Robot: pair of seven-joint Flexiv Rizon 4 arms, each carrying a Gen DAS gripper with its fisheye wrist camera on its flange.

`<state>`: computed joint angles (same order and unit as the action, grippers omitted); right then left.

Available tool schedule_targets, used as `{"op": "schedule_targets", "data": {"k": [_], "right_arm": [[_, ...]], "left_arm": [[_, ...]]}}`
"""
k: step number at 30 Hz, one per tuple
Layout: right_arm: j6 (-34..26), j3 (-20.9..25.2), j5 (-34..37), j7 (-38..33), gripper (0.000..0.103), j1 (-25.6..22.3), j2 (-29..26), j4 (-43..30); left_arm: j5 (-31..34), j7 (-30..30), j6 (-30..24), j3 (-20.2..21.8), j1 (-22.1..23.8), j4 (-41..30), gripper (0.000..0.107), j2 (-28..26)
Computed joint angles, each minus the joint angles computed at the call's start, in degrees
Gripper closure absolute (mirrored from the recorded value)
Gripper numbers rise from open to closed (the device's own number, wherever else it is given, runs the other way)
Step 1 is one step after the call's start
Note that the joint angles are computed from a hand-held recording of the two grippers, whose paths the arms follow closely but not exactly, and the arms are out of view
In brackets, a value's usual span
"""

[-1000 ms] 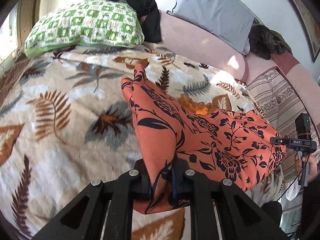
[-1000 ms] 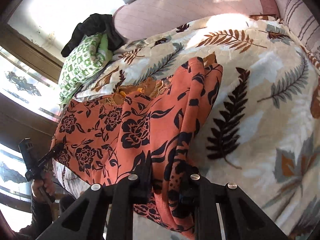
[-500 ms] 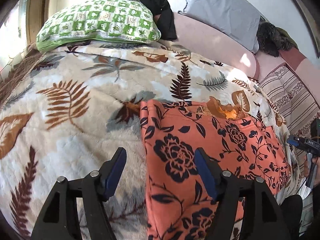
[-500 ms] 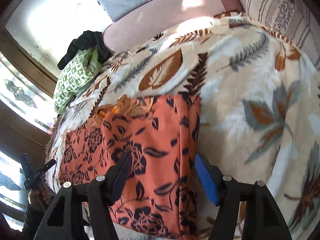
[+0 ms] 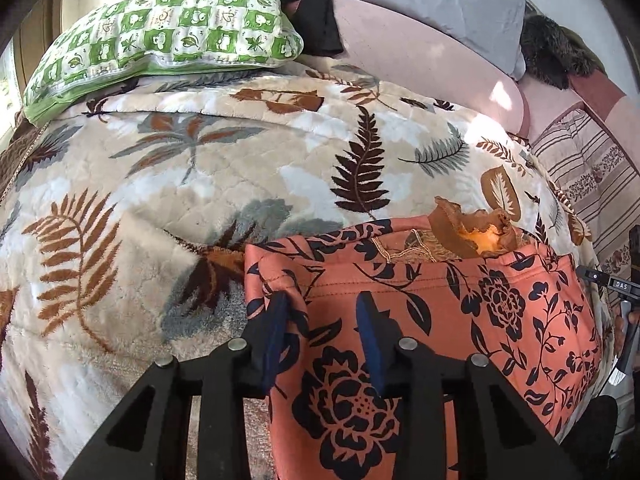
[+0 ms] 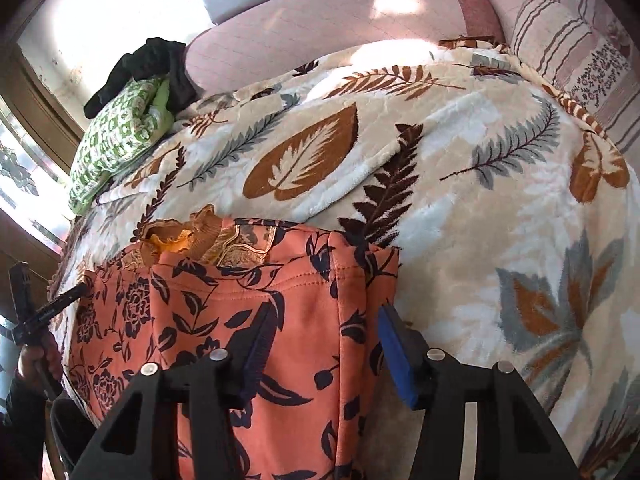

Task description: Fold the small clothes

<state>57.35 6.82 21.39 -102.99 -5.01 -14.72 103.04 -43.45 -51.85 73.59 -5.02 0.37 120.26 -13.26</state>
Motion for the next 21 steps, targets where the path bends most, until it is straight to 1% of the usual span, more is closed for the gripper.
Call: {"op": "schedule_targets", "data": {"k": [2,3,4,5,6,9,10,11,12,13,14,15,16,17,18,19,20,21], "right_arm": [[0.6,-0.79,-3.37,0.99,0.05,1.27,-1.6,-0.31],[0.43,-1.05,-4.69,1.77,0.06,1.67,-2.47,-0.69],[-0.8,-1.21,-5.9,2.75,0.075,1.91,-3.22,-1.31],[-2.17,-1.2,-6.88,3.44,0.083,2.04,-3.63,-1.78],[-2.41,-0.9,-7.5,3.16,0.096,2.05,-3.51,-1.7],[3.7,-1.52,-12.11,4.56,0.097,3.53,-0.45,2.03],[5.73,-1.72,-12.74,5.28,0.097,3.58,0.47,2.57],[7.99,-2.28,-14.03,6.5,0.097,3.84,1.05,3.05],[9.51,-2.83,-15.21,7.65,0.097,3.95,0.98,2.98],[9.16,-2.73,-14.69,7.92,0.097,3.4,0.05,1.51],[9.32,-2.59,-13.84,8.54,0.097,2.91,-1.26,0.44],[9.94,-2.83,-13.9,9.75,0.095,2.81,-2.83,-0.01],[8.3,-2.82,-13.9,10.63,0.09,2.41,-4.79,-1.1],[3.05,-2.34,-13.1,11.52,0.089,1.38,-6.8,-3.31],[1.48,-1.58,-12.11,13.03,0.088,0.31,-7.92,-3.64],[3.65,-1.1,-9.91,12.12,0.083,-0.29,-7.44,-2.64],[5.78,-1.41,-10.5,12.8,0.077,-0.03,-6.21,-0.84],[6.31,-1.27,-10.46,13.14,0.065,-0.28,-4.92,0.21]], "left_arm": [[0.36,-0.05,0.16,0.06,-0.11,-0.07,0.07,-0.11],[1.3,-0.31,0.11,0.34,-0.22,-0.2,0.073,-0.2],[2.89,-0.97,0.12,0.84,-0.43,-0.4,0.084,-0.32],[6.59,-3.29,-0.36,2.27,-0.99,-1.02,0.104,-0.54],[7.66,-3.97,0.49,2.41,-0.97,-0.98,0.105,-0.46],[5.32,-2.16,6.66,0.54,-0.03,0.66,0.105,1.03],[2.4,-0.32,8.0,-0.95,0.92,0.96,0.105,1.52],[-0.32,1.34,8.55,-2.08,1.65,0.83,0.105,1.56],[0.42,0.5,8.17,-1.4,1.4,0.08,0.105,0.9],[4.58,-2.9,7.44,0.86,0.34,-1.19,0.105,-0.41],[10.68,-7.95,6.18,4.12,-1.27,-2.89,0.105,-2.24],[16.27,-12.85,3.65,8.04,-3.55,-5.06,0.102,-4.27],[22.1,-18.27,0.65,10.23,-4.22,-7.06,0.101,-5.94],[24.2,-20.86,-0.5,10.56,-4.03,-7.59,0.098,-6.67],[22.57,-20.03,1.51,9.25,-3.21,-6.24,0.096,-6.09],[21.94,-19.58,3.55,7.61,-1.95,-4.91,0.092,-5.02],[20.0,-17.85,5.41,5.04,-0.01,-3.26,0.08,-3.64],[18.61,-16.51,6.55,3.39,1.23,-2.08,0.069,-2.26]]}}
